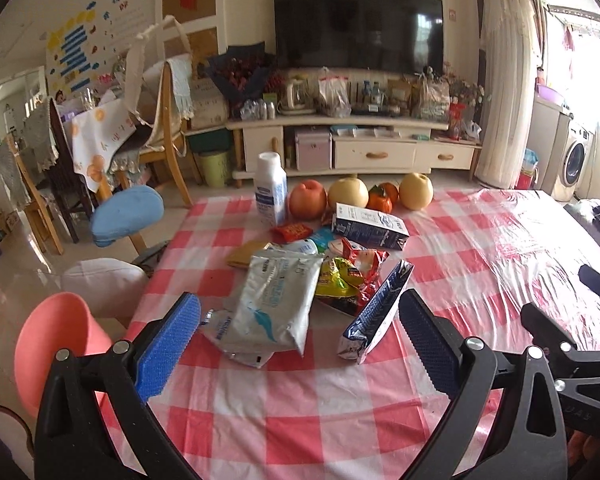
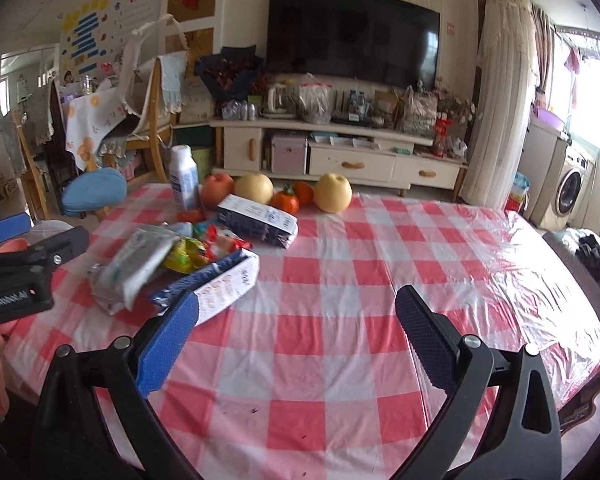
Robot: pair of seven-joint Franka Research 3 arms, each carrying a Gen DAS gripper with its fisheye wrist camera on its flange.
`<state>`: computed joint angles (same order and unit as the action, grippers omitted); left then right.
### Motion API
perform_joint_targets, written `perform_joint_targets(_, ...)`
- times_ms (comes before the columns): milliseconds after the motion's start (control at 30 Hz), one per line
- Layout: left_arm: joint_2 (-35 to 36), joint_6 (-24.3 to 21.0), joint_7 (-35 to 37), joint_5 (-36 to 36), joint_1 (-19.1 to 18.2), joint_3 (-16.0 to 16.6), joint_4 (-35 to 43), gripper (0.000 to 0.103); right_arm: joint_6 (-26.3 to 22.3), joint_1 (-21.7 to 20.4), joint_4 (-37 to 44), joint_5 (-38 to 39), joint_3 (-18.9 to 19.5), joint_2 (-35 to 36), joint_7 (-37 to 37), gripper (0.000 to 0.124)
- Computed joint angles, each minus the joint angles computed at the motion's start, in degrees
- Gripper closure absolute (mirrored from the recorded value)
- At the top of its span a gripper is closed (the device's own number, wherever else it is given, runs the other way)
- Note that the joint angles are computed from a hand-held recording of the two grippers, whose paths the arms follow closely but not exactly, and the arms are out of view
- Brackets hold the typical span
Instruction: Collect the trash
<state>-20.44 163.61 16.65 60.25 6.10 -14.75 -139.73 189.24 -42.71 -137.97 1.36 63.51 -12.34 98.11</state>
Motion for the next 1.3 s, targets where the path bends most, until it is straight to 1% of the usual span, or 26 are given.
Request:
perform_joint_targets(33,-1.0,0.25,-0.45,0.35,0.05,-0.01,-0.78,0.005,0.26,3.39,-0.61,0.29,-3.03,-0.55,-0.12,0.025)
perform_joint_targets(167,-4.0,1.7,-1.3,0.52,0.8,-0.17,-3.04,0.005,1.63,12.85,-3.05,2.72,-11.12,-2.52,-1.77,0.025)
perform_joint_targets(300,-6.78,2.36,-3.13,1.59,2.6,-1.45,-4.65,0.005,2.5,18.21,-5.02,5.69,-15.29,-4.54,-3.99,0.025)
perform_joint_targets(467,-9.14,2.89,-3.71,1.25,3.83,-2.15,-6.29,0.005,2.93,22.92,-6.37,9.01,-18.86,-5.46,-7.07,0.025)
perform_joint_targets(567,-10.21,3.08,-3.23,0.7,4.38,-2.29,-7.1,0.005,3.13,23.66,-6.66,11.01,-18.85,-5.96,-8.84,0.025)
perform_joint_targets(700,-10.9,3.37,-2.96,0.09,5.17,-2.84,-7.46,0.005,3.21,22.71,-6.59,12.94,-17.18,-6.44,-10.41,0.025)
perform_joint_targets(967,-11.67,3.26,-1.37,-1.64,5.79,-3.34,-8.01,0.005,3.46,22.06,-6.55,14.9,-15.66,-6.35,-12.21,0.025)
perform_joint_targets(1100,-11.71,3.12,-0.74,-2.36,5.94,-3.5,-8.14,0.005,3.54,22.01,-6.5,15.18,-15.54,-5.93,-12.76,0.025)
perform_joint_targets(1200,-11.81,2.84,0.19,-3.04,5.87,-3.23,-8.31,0.005,3.29,20.22,-6.22,15.4,-13.67,-5.86,-12.98,0.025)
perform_joint_targets(1300,-11.76,2.66,0.4,-3.39,6.03,-3.51,-8.27,0.005,3.33,19.5,-6.14,15.06,-13.05,-5.43,-12.92,0.025)
